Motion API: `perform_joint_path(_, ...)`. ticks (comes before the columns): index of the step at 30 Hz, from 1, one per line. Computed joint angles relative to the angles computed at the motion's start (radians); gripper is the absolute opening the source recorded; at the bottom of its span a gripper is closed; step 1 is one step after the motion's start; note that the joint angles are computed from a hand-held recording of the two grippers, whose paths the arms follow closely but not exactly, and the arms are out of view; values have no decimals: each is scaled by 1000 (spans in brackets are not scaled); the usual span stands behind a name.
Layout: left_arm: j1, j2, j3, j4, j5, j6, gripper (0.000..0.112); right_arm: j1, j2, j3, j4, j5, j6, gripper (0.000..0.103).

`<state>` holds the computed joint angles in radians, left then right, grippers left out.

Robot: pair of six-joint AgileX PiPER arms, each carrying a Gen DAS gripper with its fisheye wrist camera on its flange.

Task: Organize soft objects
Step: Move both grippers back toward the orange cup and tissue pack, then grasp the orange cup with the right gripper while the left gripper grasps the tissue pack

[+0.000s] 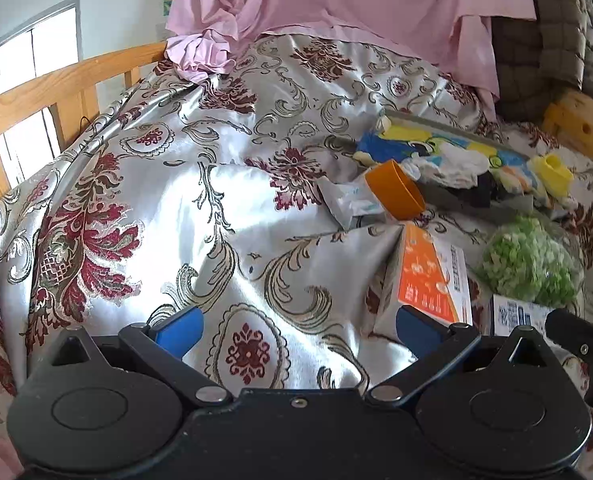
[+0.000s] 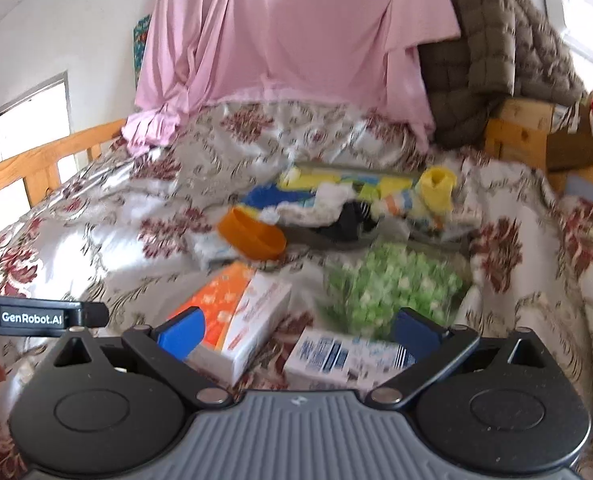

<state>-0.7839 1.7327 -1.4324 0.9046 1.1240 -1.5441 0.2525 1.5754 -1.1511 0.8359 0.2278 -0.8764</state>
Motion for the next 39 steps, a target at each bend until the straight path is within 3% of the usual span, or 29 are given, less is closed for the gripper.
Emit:
perform_joint_path(3, 18, 10, -13, 11, -14, 1, 102, 11, 27, -16, 77, -39, -74, 103)
perform_joint_path(11, 68, 45, -63, 63, -59, 71, 102, -1, 83, -69, 36, -43, 11, 103)
perform_joint_path(23, 214, 120, -158, 15, -240, 320, 102, 9, 183, -181, -109, -38, 116, 103)
perform_joint_path(27, 280, 129, -152, 16, -338, 391, 102, 15, 237, -247, -107, -18, 72, 103)
perform_joint_path(30, 337, 125, -120, 3, -435, 358, 102, 21, 295, -321, -84, -13, 11, 103)
perform_joint_path(37, 461, 192, -132, -48, -705, 531, 102, 2, 523, -687, -101, 190, 17, 103)
perform_joint_path(39, 473, 223, -158, -36, -733, 585, 102, 3, 579, -782, -111, 218, 4, 103)
